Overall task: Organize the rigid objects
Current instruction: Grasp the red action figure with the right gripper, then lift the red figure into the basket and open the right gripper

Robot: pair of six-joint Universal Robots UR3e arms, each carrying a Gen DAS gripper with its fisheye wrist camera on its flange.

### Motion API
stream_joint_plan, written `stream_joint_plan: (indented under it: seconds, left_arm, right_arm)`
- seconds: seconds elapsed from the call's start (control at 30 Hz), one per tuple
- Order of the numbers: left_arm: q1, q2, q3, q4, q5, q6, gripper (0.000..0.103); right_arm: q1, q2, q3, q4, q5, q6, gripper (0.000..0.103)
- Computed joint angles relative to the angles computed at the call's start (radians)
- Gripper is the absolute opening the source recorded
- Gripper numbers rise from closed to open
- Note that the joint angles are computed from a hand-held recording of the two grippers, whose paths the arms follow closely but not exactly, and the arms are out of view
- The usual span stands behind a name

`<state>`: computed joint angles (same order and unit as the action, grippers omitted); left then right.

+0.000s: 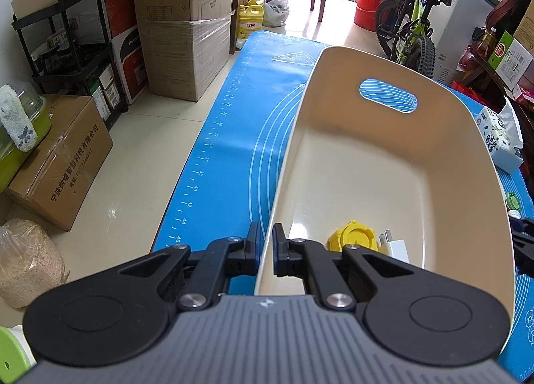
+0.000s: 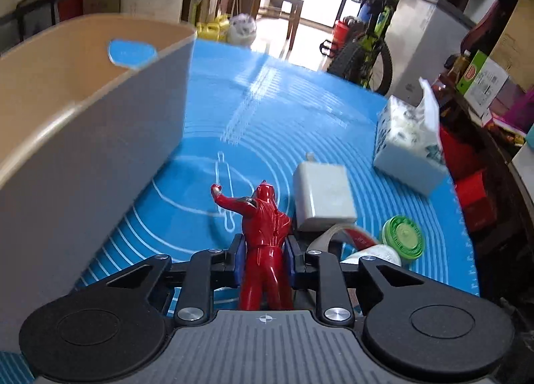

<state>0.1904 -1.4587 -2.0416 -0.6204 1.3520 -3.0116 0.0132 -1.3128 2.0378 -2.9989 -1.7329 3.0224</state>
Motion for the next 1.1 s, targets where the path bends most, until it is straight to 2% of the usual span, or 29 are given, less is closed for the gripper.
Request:
stream_joint_plan:
  seconds: [0.37, 0.63, 1.1]
  left_arm:
    - [0.000, 0.000, 0.000, 0.000, 0.002, 0.001, 0.008]
    - [0.001, 0.001, -0.001, 0.000, 0.002, 0.001, 0.008]
    - [0.004, 0.004, -0.002, -0.004, -0.002, 0.003, 0.008]
  right_arm:
    - [0.003, -0.126, 0.011, -0.016, 0.030, 0.036, 0.034]
    - [0.039, -0.200, -0.050, 0.020, 0.041, 0.076, 0.034]
    - [0.180, -0.083, -0.342, 0.108, 0.056, 0.142, 0.034]
